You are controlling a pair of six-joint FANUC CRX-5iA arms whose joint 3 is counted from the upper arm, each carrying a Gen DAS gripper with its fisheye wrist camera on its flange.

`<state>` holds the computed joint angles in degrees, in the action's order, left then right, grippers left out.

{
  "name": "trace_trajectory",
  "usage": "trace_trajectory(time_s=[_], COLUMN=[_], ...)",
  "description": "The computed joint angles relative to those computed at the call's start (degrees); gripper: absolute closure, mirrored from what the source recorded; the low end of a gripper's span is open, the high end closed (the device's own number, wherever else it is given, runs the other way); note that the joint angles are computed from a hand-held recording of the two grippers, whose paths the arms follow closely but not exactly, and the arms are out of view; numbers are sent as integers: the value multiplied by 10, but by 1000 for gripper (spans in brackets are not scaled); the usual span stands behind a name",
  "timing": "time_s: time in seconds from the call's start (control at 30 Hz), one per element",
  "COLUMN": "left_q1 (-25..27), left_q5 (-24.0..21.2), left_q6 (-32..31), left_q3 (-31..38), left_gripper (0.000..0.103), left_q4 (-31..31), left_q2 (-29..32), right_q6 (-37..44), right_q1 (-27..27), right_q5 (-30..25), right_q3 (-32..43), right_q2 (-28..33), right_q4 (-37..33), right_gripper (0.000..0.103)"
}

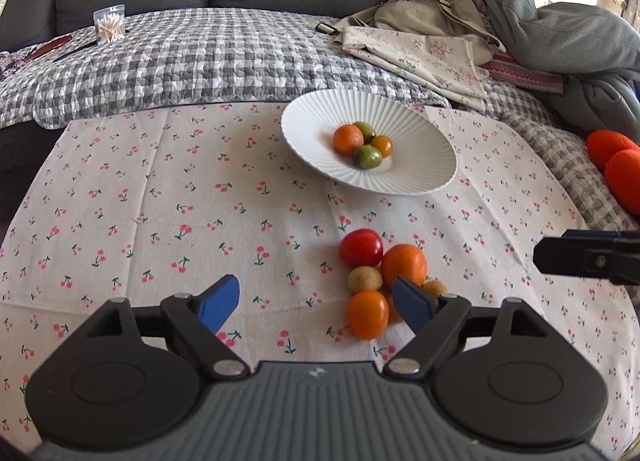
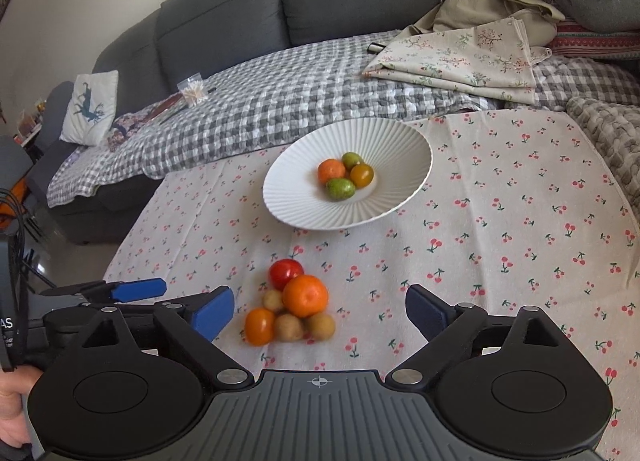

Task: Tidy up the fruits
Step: 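Withdraw both open tools back to the remaining fruits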

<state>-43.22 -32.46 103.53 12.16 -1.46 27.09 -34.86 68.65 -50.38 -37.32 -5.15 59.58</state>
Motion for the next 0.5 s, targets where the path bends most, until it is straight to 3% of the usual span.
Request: trace_trajectory(time_s=[0.5], left_q1=[-12], left_q5=[6], left_q6=[-82], left_q3=[-3], left_gripper=[21], left_q4=[44], left_q2=[28], right_q6=[-6], right_q1=[-10], right_q5=[23], right_q3=[4], right_q2=[13], right_q4=[-25], right_gripper=[8])
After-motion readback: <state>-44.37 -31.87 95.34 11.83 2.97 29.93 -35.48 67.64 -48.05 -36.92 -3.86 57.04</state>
